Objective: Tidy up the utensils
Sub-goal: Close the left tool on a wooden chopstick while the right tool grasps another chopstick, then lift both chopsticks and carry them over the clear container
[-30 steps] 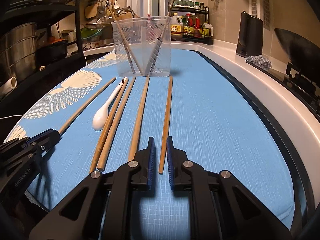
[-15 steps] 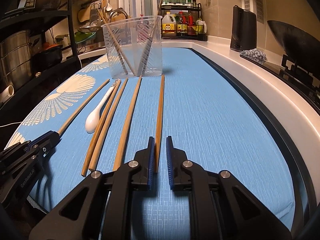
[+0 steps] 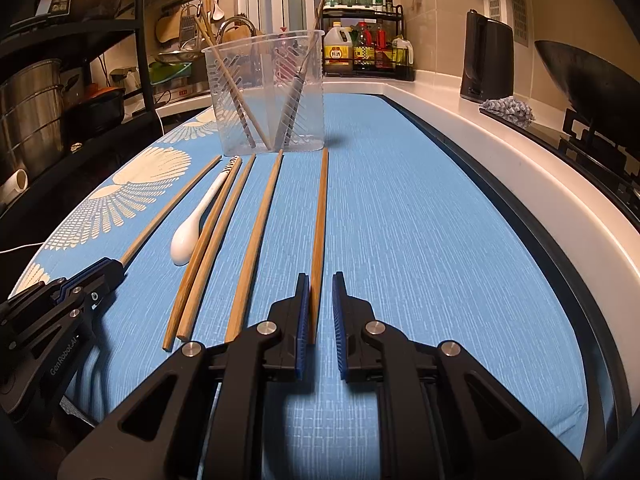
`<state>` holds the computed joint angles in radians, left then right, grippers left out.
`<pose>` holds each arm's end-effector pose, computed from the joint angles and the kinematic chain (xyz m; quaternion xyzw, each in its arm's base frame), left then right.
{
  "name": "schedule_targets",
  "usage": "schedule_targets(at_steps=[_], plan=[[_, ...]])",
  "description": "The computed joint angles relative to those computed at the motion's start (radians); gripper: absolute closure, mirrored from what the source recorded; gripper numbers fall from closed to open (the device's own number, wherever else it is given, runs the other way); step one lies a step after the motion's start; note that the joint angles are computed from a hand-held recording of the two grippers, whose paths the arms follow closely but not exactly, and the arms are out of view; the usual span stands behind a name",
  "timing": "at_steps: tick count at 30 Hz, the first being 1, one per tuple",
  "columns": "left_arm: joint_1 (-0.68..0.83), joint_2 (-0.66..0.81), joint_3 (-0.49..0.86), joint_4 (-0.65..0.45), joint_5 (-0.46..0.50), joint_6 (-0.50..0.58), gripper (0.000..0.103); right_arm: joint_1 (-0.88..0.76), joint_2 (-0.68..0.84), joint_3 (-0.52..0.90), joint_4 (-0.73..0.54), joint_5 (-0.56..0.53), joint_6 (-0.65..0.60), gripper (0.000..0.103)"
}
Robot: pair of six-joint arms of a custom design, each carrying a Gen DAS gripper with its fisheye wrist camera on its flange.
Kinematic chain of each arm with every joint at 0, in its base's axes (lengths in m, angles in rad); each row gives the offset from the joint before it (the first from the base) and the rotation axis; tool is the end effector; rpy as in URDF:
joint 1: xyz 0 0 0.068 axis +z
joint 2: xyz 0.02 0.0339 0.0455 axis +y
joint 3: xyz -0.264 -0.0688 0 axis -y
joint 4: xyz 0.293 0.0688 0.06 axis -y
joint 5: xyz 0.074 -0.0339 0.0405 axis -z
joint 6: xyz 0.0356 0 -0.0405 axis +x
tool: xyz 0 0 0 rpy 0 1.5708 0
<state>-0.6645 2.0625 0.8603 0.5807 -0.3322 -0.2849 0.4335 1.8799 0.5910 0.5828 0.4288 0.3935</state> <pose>0.3171 -0.2336 0.0318 0.0913 0.8757 -0.0752 0.4681 0.2970 0.1211 0.0312 0.0714 0.8888 -0.0124 0.4525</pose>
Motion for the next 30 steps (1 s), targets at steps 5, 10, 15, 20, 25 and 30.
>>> schedule_targets(at_steps=[5, 10, 15, 20, 25, 30], plan=[[0.003, -0.003, -0.003, 0.002, 0.012, -0.007, 0.098, -0.006, -0.013, 0.0, -0.021, -0.013, 0.008, 0.098], [0.009, -0.02, -0.014, 0.004, 0.024, -0.011, 0.098, -0.005, -0.055, -0.015, -0.04, -0.003, 0.009, 0.098], [0.002, -0.048, -0.037, 0.024, 0.022, -0.004, 0.098, 0.015, -0.113, -0.034, -0.058, 0.027, 0.002, 0.098], [0.004, -0.095, -0.078, 0.05, 0.013, -0.005, 0.098, 0.037, -0.182, -0.061, -0.069, 0.061, -0.008, 0.098], [-0.002, -0.151, -0.121, 0.09, -0.006, 0.011, 0.098, 0.054, -0.271, -0.093, -0.084, 0.093, -0.025, 0.098], [-0.014, -0.21, -0.155, 0.119, -0.019, 0.04, 0.098, 0.062, -0.36, -0.116, -0.102, 0.112, -0.055, 0.098]])
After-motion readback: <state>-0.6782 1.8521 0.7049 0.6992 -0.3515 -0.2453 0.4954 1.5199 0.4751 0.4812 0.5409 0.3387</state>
